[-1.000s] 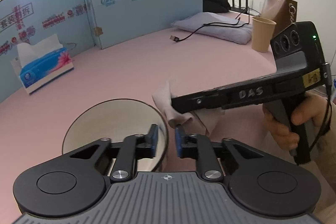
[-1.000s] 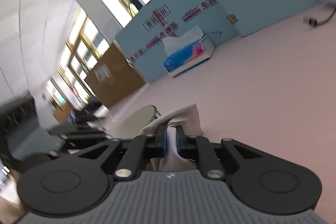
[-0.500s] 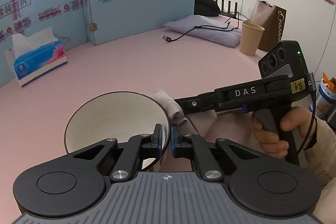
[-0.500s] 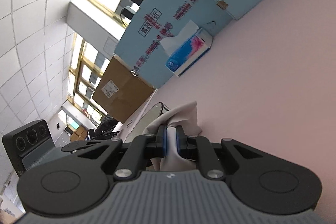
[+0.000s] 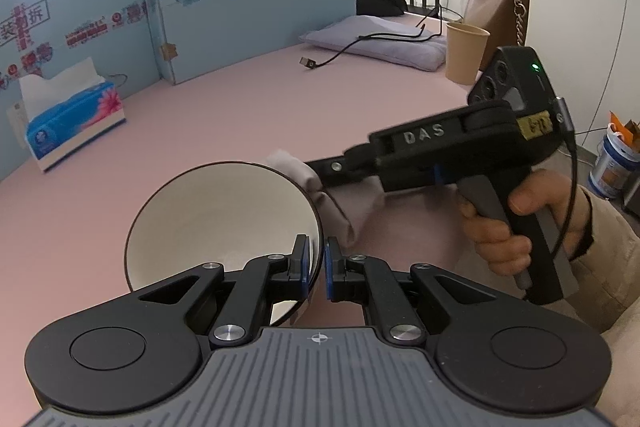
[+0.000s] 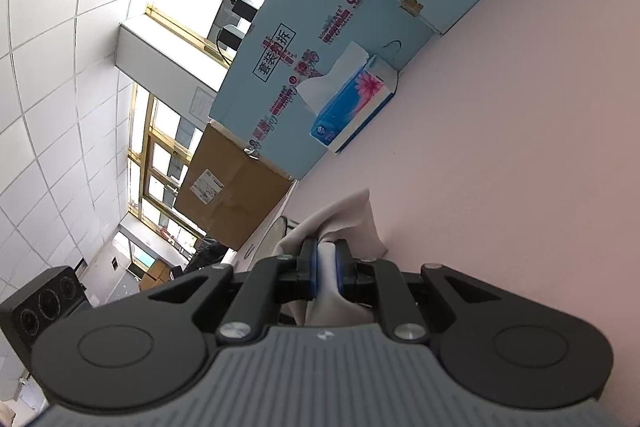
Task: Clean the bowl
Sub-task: 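Wipe the bowl's outer wall with the cloth in the right gripper while the left holds the rim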
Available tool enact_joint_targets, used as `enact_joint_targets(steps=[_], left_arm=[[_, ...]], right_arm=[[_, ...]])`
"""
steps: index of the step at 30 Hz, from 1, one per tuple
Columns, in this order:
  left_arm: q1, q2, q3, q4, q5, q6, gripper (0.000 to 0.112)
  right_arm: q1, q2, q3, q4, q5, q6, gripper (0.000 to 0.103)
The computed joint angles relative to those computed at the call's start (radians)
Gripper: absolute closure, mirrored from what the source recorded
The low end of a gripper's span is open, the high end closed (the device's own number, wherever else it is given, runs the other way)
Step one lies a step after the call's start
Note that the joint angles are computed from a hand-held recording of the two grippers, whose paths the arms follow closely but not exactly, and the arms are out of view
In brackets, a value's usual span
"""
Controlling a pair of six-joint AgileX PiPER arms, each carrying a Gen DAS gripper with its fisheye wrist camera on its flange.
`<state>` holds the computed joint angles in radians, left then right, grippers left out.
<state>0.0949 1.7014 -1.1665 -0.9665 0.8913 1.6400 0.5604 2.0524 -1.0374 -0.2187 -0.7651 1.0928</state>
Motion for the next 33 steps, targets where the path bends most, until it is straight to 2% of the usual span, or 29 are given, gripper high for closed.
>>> enact_joint_targets(steps=[14, 26, 29, 33], left_arm=[[0.018, 0.008, -0.016, 0.011, 0.036, 0.002, 0.102], [0.01, 0.011, -0.029, 0.02, 0.032, -0.004, 0.098], [-0.003, 0.012, -0.03, 0.031, 0.015, -0.018, 0.094], [-0.046, 0.028, -0.044, 0.037, -0.028, -0.047, 0.094]], right_arm=[[-0.034, 0.071, -0.196, -0.15, 0.134, 0.068, 0.09], [-0.004, -0.026, 0.009, -0.027, 0.065, -0.041, 0.09], [0.008, -0.044, 0.037, -0.022, 0.055, -0.062, 0.09], [0.019, -0.05, 0.056, 0.004, 0.029, -0.076, 0.09]])
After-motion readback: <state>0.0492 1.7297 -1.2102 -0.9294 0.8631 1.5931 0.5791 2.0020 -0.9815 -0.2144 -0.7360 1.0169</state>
